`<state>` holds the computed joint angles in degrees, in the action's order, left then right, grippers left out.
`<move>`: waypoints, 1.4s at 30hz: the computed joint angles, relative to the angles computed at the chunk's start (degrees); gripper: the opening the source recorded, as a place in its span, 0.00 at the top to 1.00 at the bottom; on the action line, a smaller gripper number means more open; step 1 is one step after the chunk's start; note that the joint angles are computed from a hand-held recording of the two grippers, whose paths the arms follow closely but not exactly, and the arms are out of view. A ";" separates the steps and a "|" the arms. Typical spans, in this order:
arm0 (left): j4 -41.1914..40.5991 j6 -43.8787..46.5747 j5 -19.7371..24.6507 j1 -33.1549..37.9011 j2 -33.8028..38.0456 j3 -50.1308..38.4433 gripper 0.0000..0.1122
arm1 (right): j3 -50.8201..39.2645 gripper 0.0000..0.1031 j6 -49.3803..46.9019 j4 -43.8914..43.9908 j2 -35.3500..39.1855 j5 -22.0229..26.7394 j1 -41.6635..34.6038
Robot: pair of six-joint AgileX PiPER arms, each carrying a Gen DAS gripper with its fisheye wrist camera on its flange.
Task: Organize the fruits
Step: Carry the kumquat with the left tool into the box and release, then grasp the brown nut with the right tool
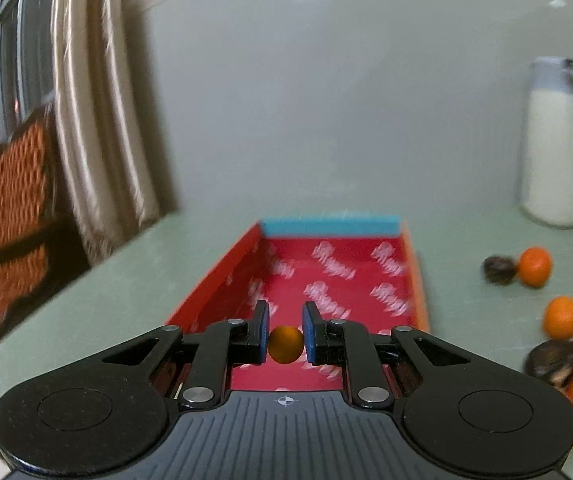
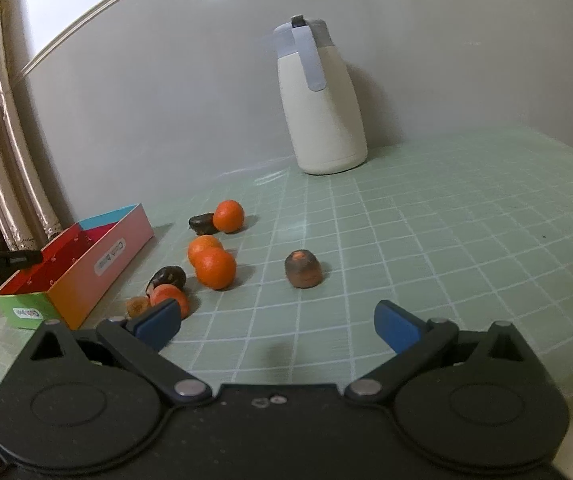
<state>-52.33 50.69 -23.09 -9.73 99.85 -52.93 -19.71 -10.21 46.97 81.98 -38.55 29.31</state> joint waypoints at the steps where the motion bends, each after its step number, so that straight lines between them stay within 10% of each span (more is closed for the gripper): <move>1: -1.82 1.48 1.22 0.64 0.57 -0.78 0.84 | -0.37 0.00 -0.04 -0.02 0.38 0.14 0.10; 21: -3.93 4.52 5.33 3.65 0.59 -0.88 0.82 | -8.96 0.00 -0.39 -3.67 7.99 2.19 3.24; 26: 3.35 -2.84 1.76 3.61 -3.30 4.06 0.32 | -10.18 0.00 -4.26 0.26 8.68 1.41 4.40; 42: 24.81 -24.24 0.61 9.96 -16.35 20.23 0.12 | -13.39 0.01 -6.21 0.81 12.20 0.76 6.31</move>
